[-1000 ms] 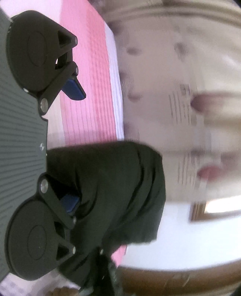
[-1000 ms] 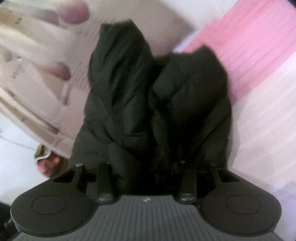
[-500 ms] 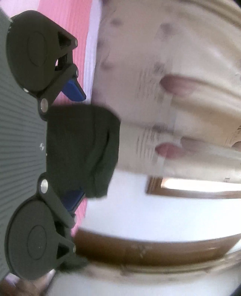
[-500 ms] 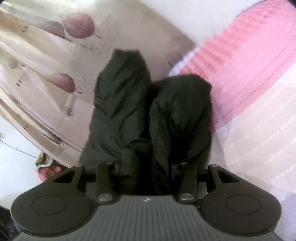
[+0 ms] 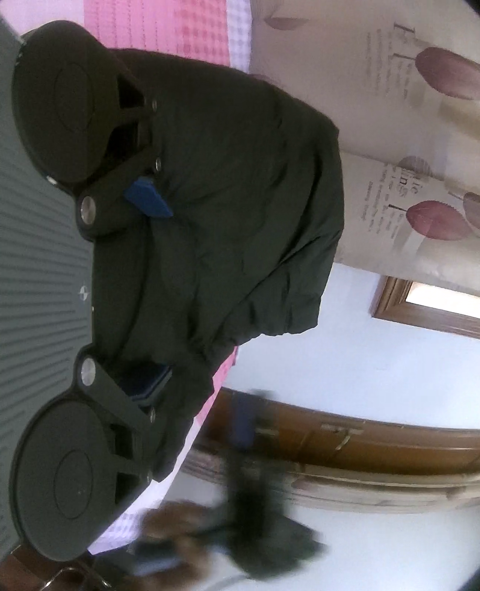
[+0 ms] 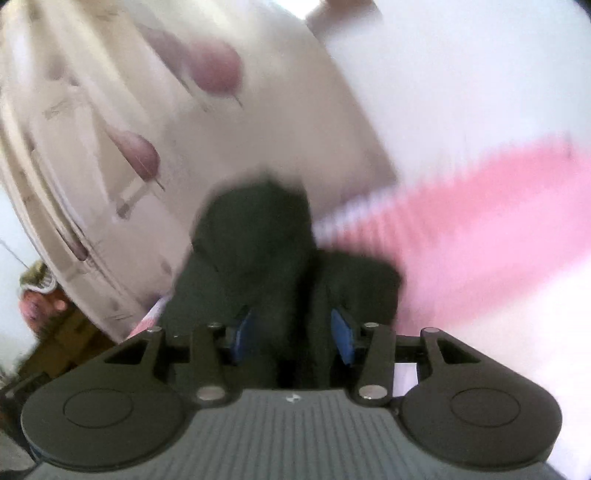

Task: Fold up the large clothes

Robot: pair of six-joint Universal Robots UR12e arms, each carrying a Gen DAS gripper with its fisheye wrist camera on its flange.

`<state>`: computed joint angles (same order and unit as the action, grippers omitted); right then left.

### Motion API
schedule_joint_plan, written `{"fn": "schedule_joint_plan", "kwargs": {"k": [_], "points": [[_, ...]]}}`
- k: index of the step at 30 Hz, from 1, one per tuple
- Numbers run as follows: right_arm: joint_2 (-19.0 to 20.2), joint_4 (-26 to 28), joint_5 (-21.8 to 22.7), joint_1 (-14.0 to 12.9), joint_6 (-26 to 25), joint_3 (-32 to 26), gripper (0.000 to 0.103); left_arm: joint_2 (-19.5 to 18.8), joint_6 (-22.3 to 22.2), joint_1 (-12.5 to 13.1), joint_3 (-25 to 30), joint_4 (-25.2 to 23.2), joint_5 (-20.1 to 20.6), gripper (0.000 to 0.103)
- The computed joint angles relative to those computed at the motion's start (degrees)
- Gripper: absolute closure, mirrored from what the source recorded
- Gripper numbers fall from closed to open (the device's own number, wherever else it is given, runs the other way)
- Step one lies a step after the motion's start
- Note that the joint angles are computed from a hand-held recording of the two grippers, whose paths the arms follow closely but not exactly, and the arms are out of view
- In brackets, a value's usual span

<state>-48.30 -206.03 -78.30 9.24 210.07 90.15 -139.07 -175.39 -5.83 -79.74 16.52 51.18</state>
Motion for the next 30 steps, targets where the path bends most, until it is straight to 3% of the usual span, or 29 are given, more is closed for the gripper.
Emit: {"fn": "schedule_joint_plan", "kwargs": {"k": [3,6,9,12,15,20,27,30], "points": [[-0.7,0.8,0.6,1.0,-7.0,-3.8,0.058,-0.2,0.9,-0.1,0.7,-1.3,-0.7,0.009],[0.9,8.5,2.4,2.5,-15.4,-11.4,0.063,-0.1,2.4,-0.1,0.1,-1.2,-0.6,0.006],[3.7,19.8,-3.2,4.5,-23.4,-19.7,0.071,-0.2,2.6,0.0,0.2,-1.2,-0.8,0.004],[6.8,30.8,-11.9,5.3,-24.8,-26.1,0.078,-0.3,3.3,0.0,-0.1,-0.2,-0.4,0.003],[8.4,38.6,-16.0,4.9,-21.9,-28.4,0.082,-0.5,4.0,0.0,-0.4,0.8,-0.3,0.003],[9.4,39.9,-15.9,3.9,-17.9,-27.6,0.086,-1.0,3.0,0.4,-0.3,1.9,-1.6,0.003],[13.1,45.1,-21.5,4.7,-20.0,-32.1,0.089,-1.3,2.7,0.8,0.0,1.5,-3.2,0.003],[14.0,44.9,-23.2,5.1,-20.9,-32.9,0.089,-1.4,2.3,1.0,0.2,1.0,-4.0,0.003]]}}
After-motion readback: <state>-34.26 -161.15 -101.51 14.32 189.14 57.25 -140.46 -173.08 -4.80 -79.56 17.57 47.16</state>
